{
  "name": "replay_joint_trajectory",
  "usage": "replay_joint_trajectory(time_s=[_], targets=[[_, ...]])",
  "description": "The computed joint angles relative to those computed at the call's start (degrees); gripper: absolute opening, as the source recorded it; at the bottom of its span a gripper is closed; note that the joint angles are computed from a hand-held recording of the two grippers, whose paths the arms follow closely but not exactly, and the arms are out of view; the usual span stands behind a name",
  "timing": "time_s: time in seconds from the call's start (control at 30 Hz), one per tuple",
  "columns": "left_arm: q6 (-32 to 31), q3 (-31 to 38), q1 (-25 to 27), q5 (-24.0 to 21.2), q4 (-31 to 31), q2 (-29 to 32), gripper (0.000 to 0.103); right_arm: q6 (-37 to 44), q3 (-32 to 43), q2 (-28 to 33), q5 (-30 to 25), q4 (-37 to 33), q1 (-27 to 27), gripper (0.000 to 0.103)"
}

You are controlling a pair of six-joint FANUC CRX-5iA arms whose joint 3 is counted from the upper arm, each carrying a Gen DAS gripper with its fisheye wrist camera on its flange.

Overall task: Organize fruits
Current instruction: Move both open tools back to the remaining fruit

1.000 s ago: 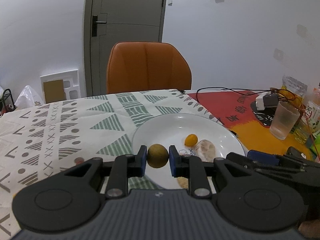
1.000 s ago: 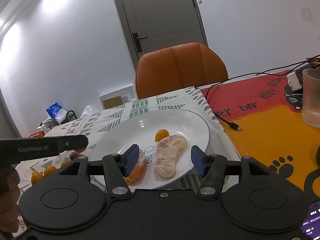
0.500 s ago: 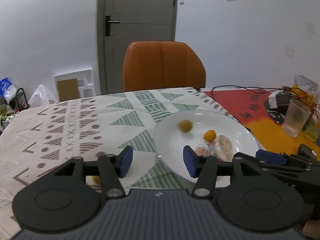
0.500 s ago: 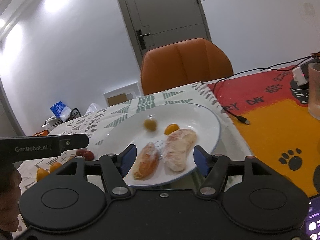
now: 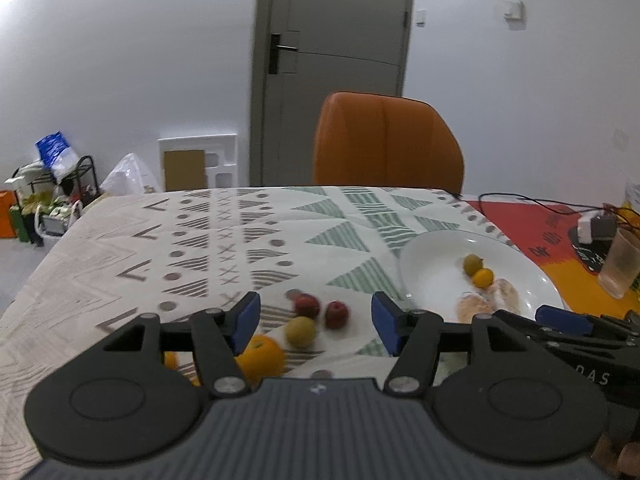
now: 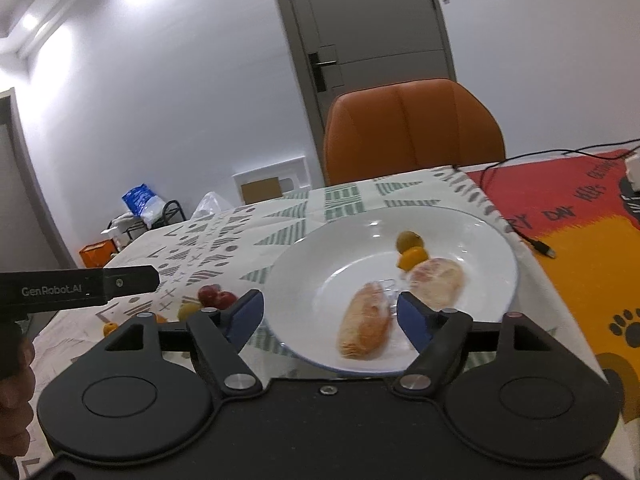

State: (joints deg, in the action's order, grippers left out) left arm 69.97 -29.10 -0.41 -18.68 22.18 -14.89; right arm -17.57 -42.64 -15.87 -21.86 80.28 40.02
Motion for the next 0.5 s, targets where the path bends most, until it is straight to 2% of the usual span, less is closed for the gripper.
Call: replay_joint_trajectory(time_s=[0.2, 0.5], targets=[[-0.6, -2.8, 3.2, 0.2, 2.3, -2.5, 0.06, 2.8, 1.9, 1.8, 0.3, -1.4, 1.9, 0.074], [-5.2, -6.8, 6.6, -0.2, 8.2, -4.1, 0.06, 8.4, 4.7, 4.4, 0.2, -5.9, 5.3, 0.076]])
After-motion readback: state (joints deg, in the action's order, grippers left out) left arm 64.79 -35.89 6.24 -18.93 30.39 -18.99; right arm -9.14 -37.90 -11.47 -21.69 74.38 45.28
